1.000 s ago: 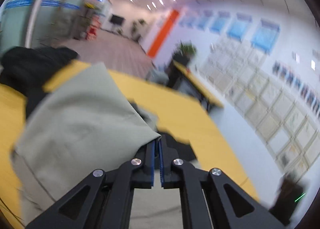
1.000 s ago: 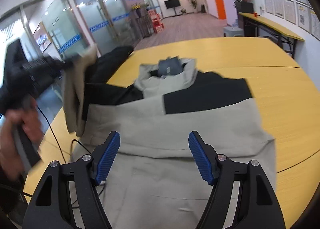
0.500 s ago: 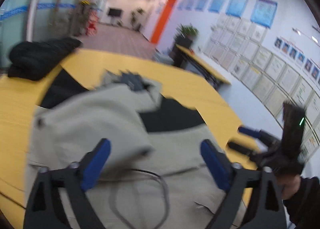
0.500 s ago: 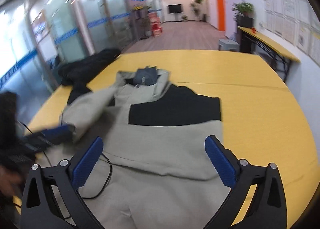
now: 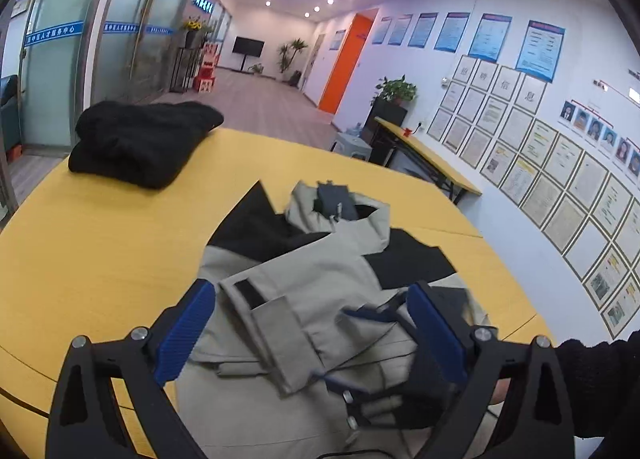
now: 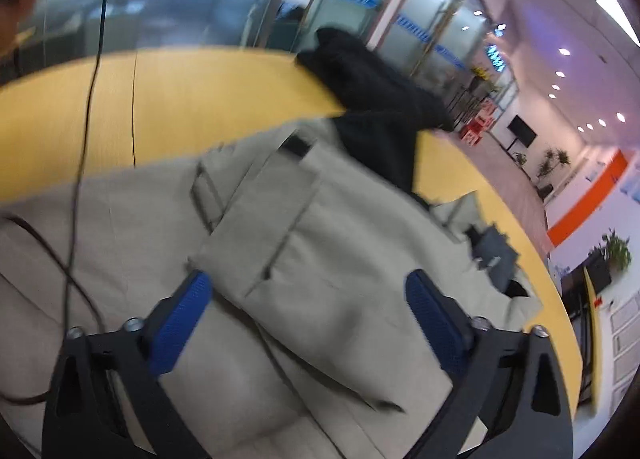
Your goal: Fold clothes
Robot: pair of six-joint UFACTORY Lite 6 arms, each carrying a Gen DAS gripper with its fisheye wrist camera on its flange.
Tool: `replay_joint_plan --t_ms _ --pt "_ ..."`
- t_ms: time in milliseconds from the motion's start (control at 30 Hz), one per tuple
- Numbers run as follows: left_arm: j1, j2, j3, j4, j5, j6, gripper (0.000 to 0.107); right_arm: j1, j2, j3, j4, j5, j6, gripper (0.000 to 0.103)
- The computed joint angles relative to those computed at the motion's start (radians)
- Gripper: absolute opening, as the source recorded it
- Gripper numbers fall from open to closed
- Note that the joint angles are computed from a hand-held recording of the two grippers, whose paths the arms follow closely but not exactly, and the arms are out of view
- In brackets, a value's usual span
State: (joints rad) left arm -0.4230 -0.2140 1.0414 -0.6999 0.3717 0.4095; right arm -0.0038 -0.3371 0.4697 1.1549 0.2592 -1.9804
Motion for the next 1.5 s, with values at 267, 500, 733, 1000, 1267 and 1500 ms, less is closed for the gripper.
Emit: replay_joint_plan --t_ms 267,500,733,1000,1267,1500 --pt "0.07 0.035 -0.023 -0.201 0.035 0.274 0.099 -0.175 0.066 0.073 0.064 0.14 0.135 0.002" --pt "0.03 0.074 -0.014 -0.22 -0.017 0.292 0.099 -0.288 -0.145 -0.054 -0.009 0.221 -0.087 0.064" --pt "0.034 0.099 0.005 -0.203 -0.008 0.312 0.099 -0.113 -0.075 -0.158 0.313 0.051 -0.623 0.058" --pt "0.006 0.181 0.056 -0.177 0.007 0.334 0.099 -0.354 0.038 0.039 -0.036 0.32 -0.046 0.014" --pt "-0.036 0.357 0.201 -0.2 -0.024 0.408 0.099 -0.998 0.286 0.586 -0.099 1.037 0.449 0.015" --pt "-0.03 0.566 0.403 -0.099 -0.028 0.325 0.099 -1.361 0.862 1.31 -0.059 1.14 0.913 0.004"
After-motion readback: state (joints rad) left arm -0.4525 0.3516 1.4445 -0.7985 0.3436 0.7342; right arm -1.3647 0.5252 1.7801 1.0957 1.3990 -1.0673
